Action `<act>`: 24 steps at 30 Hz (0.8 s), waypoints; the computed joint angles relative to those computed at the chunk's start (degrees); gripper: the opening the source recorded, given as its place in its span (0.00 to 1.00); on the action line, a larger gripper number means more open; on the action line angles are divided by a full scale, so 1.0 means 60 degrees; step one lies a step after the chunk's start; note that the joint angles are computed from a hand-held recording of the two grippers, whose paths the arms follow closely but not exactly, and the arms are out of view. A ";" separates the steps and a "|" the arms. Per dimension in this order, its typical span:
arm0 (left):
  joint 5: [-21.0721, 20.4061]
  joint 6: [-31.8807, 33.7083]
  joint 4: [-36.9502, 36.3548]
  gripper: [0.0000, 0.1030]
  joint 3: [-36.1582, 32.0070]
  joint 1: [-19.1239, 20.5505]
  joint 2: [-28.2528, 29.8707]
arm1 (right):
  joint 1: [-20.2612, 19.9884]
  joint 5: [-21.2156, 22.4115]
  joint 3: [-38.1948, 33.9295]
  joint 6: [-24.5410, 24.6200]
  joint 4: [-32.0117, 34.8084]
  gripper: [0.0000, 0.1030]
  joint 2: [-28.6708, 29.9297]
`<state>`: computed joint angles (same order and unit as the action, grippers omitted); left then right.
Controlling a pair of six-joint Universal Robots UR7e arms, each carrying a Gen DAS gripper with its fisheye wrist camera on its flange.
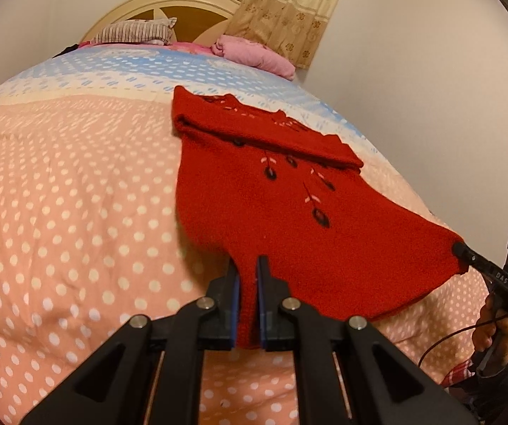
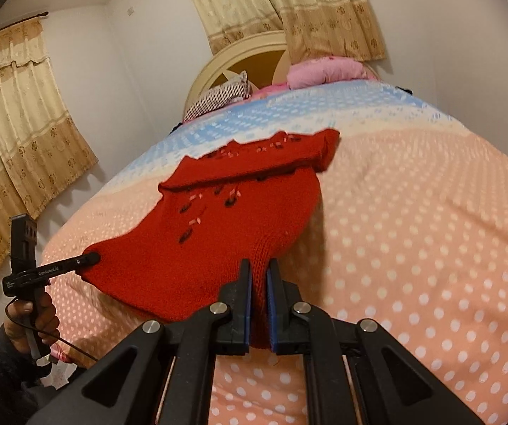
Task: Fold small clothes
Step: 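Lift the hem with both tools and fold it toward the collar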
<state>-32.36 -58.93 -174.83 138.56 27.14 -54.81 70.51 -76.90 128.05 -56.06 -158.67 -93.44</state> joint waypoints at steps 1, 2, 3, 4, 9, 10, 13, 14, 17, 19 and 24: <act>-0.0007 0.0171 -0.0181 0.08 -0.0011 0.0049 -0.0037 | 0.0060 0.0030 -0.0037 0.0034 -0.0024 0.06 0.0007; -0.0034 0.0359 -0.0429 0.08 -0.0047 0.0116 -0.0038 | 0.0154 0.0054 -0.0099 0.0094 -0.0043 0.06 0.0032; -0.0058 0.0517 -0.0604 0.08 -0.0069 0.0169 -0.0069 | 0.0243 0.0072 -0.0153 0.0140 -0.0083 0.06 0.0053; -0.0024 0.0707 -0.0769 0.08 -0.0109 0.0209 -0.0104 | 0.0306 0.0070 -0.0191 0.0151 -0.0120 0.06 0.0069; 0.0321 0.1525 -0.1163 0.08 -0.0367 0.0282 -0.0198 | 0.0762 0.0052 -0.0538 0.0392 -0.0487 0.06 0.0335; 0.0400 0.1739 -0.1205 0.08 -0.0467 0.0328 -0.0219 | 0.0855 0.0049 -0.0625 0.0450 -0.0540 0.06 0.0403; 0.0542 0.2522 -0.1481 0.08 -0.0815 0.0532 -0.0231 | 0.1204 -0.0065 -0.0940 0.0616 -0.0798 0.06 0.0719; 0.0600 0.2769 -0.1563 0.08 -0.0930 0.0585 -0.0230 | 0.1313 -0.0100 -0.1052 0.0677 -0.0878 0.06 0.0830; 0.0735 0.3607 -0.1893 0.08 -0.1372 0.0820 -0.0227 | 0.1692 -0.0250 -0.1496 0.0885 -0.1045 0.06 0.1235; 0.0734 0.4184 -0.2204 0.08 -0.1678 0.0995 -0.0232 | 0.1967 -0.0412 -0.1822 0.0971 -0.1197 0.06 0.1524; 0.0822 0.5654 -0.2724 0.08 -0.2631 0.1462 -0.0089 | 0.2541 -0.0842 -0.2697 0.1183 -0.1399 0.06 0.2257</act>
<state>-27.43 -25.00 -191.17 122.78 35.91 -55.35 85.76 -81.95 111.87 -48.96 -167.06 -79.90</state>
